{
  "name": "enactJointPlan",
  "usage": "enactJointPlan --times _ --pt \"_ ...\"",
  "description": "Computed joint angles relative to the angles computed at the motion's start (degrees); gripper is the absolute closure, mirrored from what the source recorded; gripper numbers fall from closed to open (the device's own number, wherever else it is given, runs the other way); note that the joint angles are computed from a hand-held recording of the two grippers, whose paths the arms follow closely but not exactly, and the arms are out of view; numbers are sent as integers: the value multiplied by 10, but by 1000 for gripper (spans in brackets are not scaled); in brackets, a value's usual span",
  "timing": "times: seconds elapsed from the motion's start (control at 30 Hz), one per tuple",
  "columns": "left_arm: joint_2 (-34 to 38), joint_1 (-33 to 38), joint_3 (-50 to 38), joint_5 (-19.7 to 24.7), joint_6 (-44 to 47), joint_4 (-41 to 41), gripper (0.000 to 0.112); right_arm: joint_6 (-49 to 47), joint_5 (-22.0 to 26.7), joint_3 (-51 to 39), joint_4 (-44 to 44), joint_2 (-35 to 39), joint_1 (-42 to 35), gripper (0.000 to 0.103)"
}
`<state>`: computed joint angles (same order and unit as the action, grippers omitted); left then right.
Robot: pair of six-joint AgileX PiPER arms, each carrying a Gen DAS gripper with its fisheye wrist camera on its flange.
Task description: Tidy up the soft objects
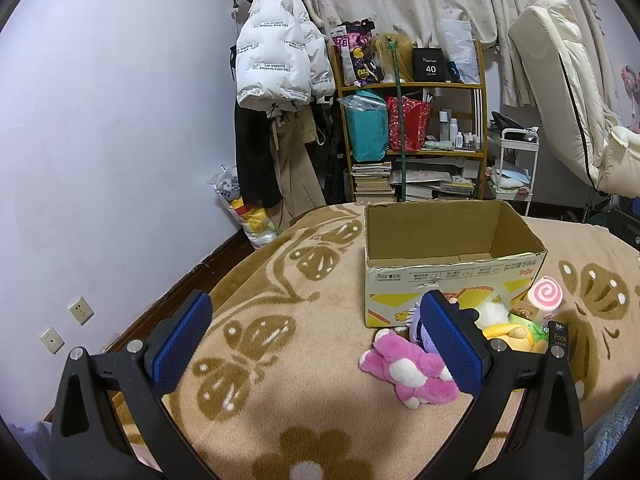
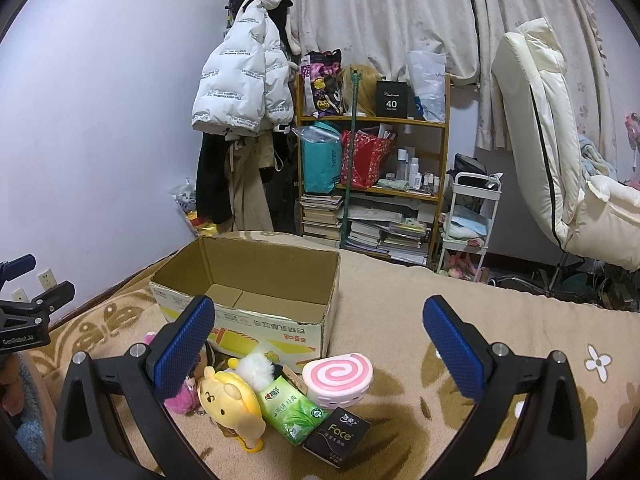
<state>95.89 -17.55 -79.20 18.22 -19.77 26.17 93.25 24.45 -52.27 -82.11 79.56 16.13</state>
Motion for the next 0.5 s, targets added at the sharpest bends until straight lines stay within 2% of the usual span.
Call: enactJointPlan --times 0.2,0.37,0.5 --pt "1 -1 0 0 -3 4 10 4 0 1 -4 0 0 0" --pt "3 8 -7 9 43 -44 10 2 -2 0 -3 2 -1 0" --pt "19 4 -35 34 62 -63 10 7 -3 2 -6 2 -2 0"
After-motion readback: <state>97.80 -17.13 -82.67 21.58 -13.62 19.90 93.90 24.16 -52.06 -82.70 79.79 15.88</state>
